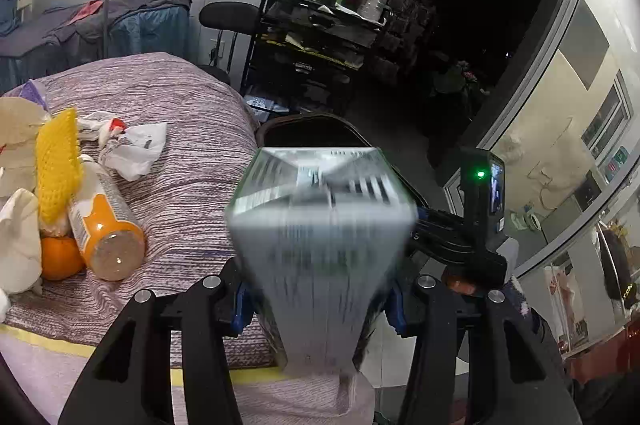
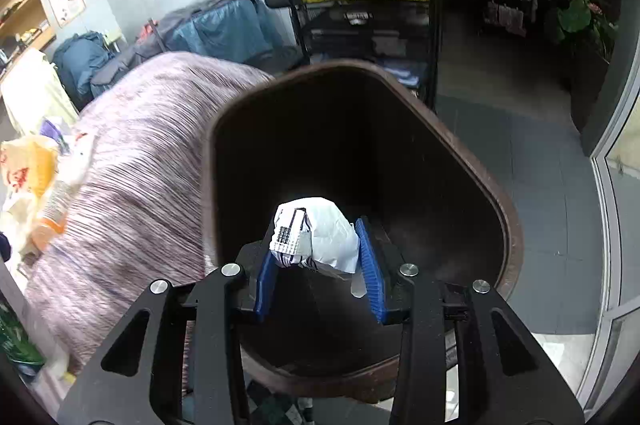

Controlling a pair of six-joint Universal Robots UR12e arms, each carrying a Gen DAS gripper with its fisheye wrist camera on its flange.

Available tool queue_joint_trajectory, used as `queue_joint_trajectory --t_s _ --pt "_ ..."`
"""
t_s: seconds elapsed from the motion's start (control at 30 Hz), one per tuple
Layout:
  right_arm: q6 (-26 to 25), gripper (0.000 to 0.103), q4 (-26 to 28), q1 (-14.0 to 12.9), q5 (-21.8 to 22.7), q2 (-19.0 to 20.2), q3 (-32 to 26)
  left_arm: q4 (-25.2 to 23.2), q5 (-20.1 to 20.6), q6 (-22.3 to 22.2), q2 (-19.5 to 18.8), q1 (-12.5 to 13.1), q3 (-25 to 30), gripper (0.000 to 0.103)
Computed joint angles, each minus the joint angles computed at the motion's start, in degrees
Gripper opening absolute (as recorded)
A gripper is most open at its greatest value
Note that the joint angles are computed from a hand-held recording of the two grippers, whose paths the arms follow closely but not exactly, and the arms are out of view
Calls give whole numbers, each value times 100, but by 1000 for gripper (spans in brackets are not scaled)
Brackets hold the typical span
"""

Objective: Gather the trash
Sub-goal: 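Carry both items over the brown bin and open both tools to drop them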

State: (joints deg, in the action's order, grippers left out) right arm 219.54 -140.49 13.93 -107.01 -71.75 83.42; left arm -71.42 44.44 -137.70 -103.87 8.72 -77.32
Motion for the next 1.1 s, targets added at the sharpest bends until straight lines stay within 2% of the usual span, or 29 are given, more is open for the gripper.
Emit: queue_joint_trajectory --t_s 0.13,0.23,0.3,0.37,0.73,0.97,1.1 --pt "86 38 95 -32 98 58 11 -46 93 29 -47 -99 50 49" --pt "124 47 85 -24 98 85 19 -89 169 12 -97 -156 114 49" --pt "122 62 16 -33 94 105 24 -104 211 24 -114 -184 132 49" --pt "151 66 11 -12 -45 110 15 -133 236 38 -111 -199 137 49" --pt "326 73 -423 140 -815 -159 261 -335 207 20 -251 -352 382 49" --pt "623 73 -549 166 -1413 -413 476 -525 267 -199 -505 -579 757 49" --pt "819 73 -495 150 -1585 -553 611 -647 419 -283 -654 -734 967 49"
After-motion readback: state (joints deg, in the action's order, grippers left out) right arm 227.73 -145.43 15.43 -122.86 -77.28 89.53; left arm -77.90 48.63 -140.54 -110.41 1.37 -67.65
